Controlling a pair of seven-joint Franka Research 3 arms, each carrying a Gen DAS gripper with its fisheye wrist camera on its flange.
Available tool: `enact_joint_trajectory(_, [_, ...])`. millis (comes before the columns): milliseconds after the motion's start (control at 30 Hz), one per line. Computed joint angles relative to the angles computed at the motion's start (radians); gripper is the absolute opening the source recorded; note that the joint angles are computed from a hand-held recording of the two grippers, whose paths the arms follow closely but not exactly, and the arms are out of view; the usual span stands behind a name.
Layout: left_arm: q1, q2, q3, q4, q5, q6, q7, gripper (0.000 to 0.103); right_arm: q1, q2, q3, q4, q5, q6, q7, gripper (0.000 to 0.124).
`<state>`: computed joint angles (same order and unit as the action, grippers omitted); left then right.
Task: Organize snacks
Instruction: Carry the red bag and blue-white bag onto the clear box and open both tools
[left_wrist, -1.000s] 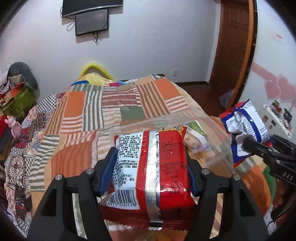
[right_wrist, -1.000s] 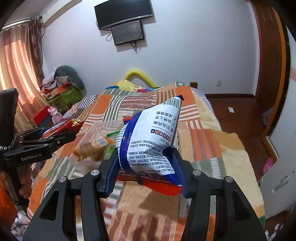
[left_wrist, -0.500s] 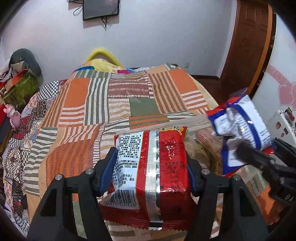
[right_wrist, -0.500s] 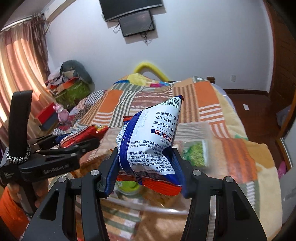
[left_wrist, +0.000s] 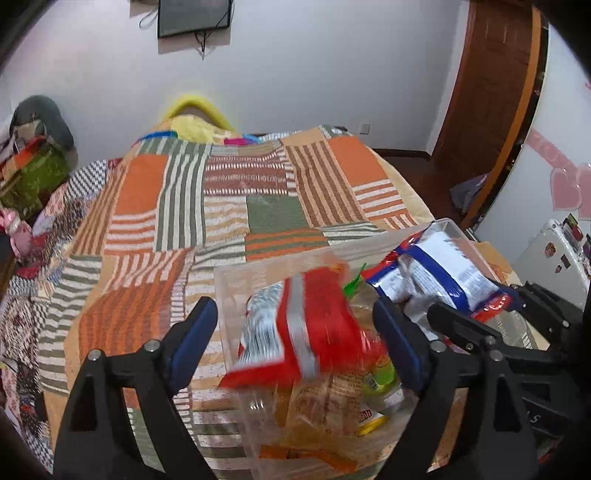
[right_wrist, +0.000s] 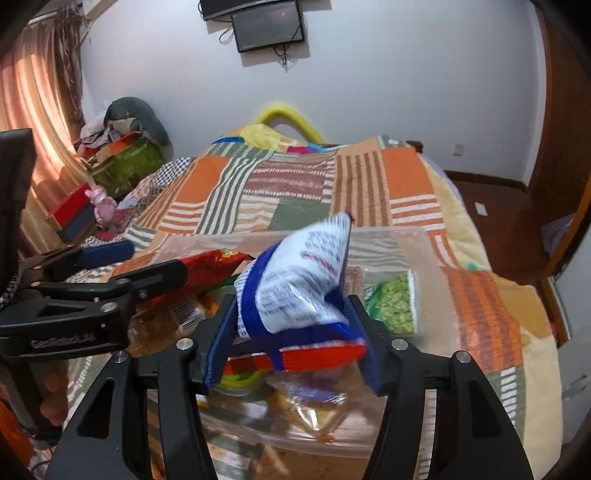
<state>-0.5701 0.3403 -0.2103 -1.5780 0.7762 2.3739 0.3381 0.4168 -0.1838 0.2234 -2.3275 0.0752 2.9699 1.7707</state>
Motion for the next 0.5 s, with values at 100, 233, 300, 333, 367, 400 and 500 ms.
enact_joint_trajectory(100, [-0.009, -0.021, -0.005, -0.012, 0.011, -0.017, 0.003, 0.089, -0.002, -0.026, -0.001, -0.011, 0.0, -0.002, -0.005, 0.062])
enact_joint_trajectory(233, [-0.007, -0.074, -0.02, -0.07, 0.018, -0.015, -0.01, 0.089, 0.001, -0.077, -0.001, -0.043, 0.011, 0.0, -0.019, 0.065])
enact_joint_trajectory(300, [-0.006, -0.106, -0.03, -0.107, 0.025, -0.017, -0.026, 0.089, 0.011, -0.098, -0.004, -0.06, 0.031, 0.002, -0.03, 0.068])
enact_joint_trajectory(333, [-0.004, -0.126, -0.038, -0.13, 0.026, -0.018, -0.033, 0.09, 0.024, -0.115, -0.012, -0.073, 0.051, 0.003, -0.045, 0.068])
enact_joint_trajectory(367, [-0.003, -0.139, -0.045, -0.144, 0.025, -0.022, -0.038, 0.09, 0.033, -0.129, -0.017, -0.083, 0.066, -0.001, -0.058, 0.068])
enact_joint_trajectory(400, [-0.001, -0.157, -0.053, -0.166, 0.023, -0.024, -0.047, 0.09, 0.034, -0.137, -0.016, -0.089, 0.073, -0.003, -0.065, 0.068])
enact_joint_trajectory(500, [0.011, -0.202, -0.075, -0.221, 0.007, -0.018, -0.066, 0.09, 0.033, -0.183, 0.001, -0.123, 0.082, -0.013, -0.07, 0.068])
